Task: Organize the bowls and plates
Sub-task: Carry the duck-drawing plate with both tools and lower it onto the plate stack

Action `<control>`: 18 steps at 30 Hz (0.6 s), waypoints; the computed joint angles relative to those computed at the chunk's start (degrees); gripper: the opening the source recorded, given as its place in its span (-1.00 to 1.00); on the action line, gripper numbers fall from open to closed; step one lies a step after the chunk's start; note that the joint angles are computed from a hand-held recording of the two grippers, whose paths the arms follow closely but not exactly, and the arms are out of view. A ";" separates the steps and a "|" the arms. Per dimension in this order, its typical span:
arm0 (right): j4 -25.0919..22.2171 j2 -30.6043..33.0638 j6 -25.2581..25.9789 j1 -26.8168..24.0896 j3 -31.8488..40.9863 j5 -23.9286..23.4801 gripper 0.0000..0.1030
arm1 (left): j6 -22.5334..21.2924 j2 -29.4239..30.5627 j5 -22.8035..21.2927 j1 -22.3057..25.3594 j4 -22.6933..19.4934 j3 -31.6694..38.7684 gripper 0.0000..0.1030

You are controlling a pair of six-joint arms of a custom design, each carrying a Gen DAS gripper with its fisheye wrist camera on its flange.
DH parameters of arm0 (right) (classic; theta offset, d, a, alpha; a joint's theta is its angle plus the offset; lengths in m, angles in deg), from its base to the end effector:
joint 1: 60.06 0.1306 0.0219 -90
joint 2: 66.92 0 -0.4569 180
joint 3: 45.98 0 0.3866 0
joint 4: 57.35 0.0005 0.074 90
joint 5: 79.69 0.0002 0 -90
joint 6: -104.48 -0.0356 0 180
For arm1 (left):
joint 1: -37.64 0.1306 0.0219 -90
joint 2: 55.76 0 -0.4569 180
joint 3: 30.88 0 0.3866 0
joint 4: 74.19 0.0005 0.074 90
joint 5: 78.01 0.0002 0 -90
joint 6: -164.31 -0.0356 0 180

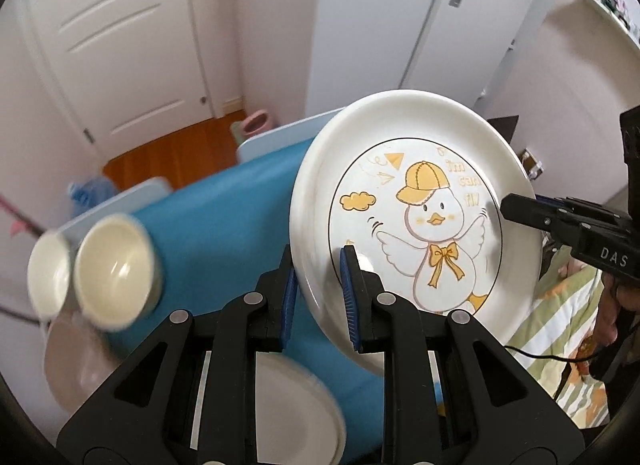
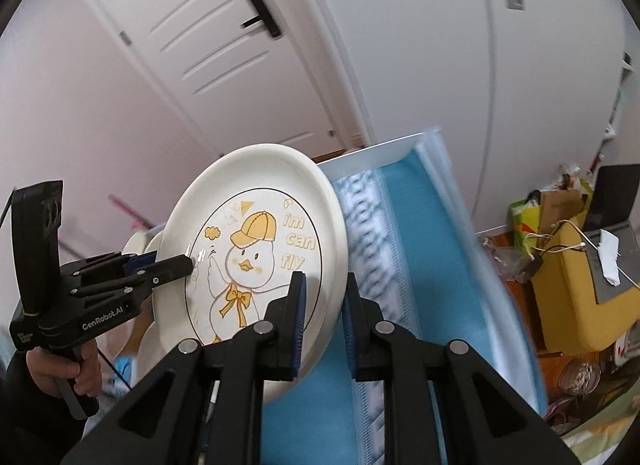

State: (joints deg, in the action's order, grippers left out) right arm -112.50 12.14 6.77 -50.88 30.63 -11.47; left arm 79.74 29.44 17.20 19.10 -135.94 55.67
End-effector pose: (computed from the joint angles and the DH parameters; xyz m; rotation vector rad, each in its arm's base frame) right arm 0.3718 0.0730 0.4722 -0.1769 2.5730 0.5999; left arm 0.4009 -0.1384 0.4997 0.3332 2.6217 -0.2626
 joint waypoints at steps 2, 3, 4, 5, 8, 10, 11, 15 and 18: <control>-0.36 -1.00 -0.39 2.13 -0.78 -0.61 -0.69 | 0.56 -2.82 -0.18 1.19 -0.76 -2.35 -0.64; -0.49 -1.25 -0.84 3.02 -1.12 -1.02 -0.69 | 0.97 -4.54 -0.47 1.90 -1.34 -3.71 -0.64; -0.60 -1.41 -1.42 4.15 -1.53 -1.63 -0.69 | 1.25 -5.67 -0.75 2.54 -1.92 -4.61 -0.64; -0.49 -1.54 -1.64 4.67 -1.98 -2.11 -0.69 | 1.79 -7.15 -1.16 3.21 -2.66 -5.84 -0.64; -0.02 -1.53 -1.93 7.96 -3.20 -3.04 -0.69 | 3.80 -10.56 -2.29 4.82 -4.08 -9.05 -0.64; 0.22 -1.19 -1.52 10.43 -3.76 -3.28 -0.69 | 5.62 -12.62 -2.87 5.68 -4.64 -11.48 -0.64; 0.39 -0.88 -1.03 11.34 -4.11 -3.45 -0.69 | 6.10 -13.56 -2.66 6.78 -4.74 -12.84 -0.64; 1.24 0.57 0.54 15.63 -5.51 -3.03 -0.69 | 9.35 -16.37 -2.88 9.18 -5.16 -17.65 -0.64; 1.76 2.28 1.70 17.77 -6.30 -2.75 -0.69 | 10.44 -17.46 -1.59 11.82 -4.20 -21.17 -0.64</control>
State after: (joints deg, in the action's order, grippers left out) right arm -110.74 14.42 8.47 -33.11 24.33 -14.22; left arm 90.18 11.98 15.61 30.92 -140.14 34.50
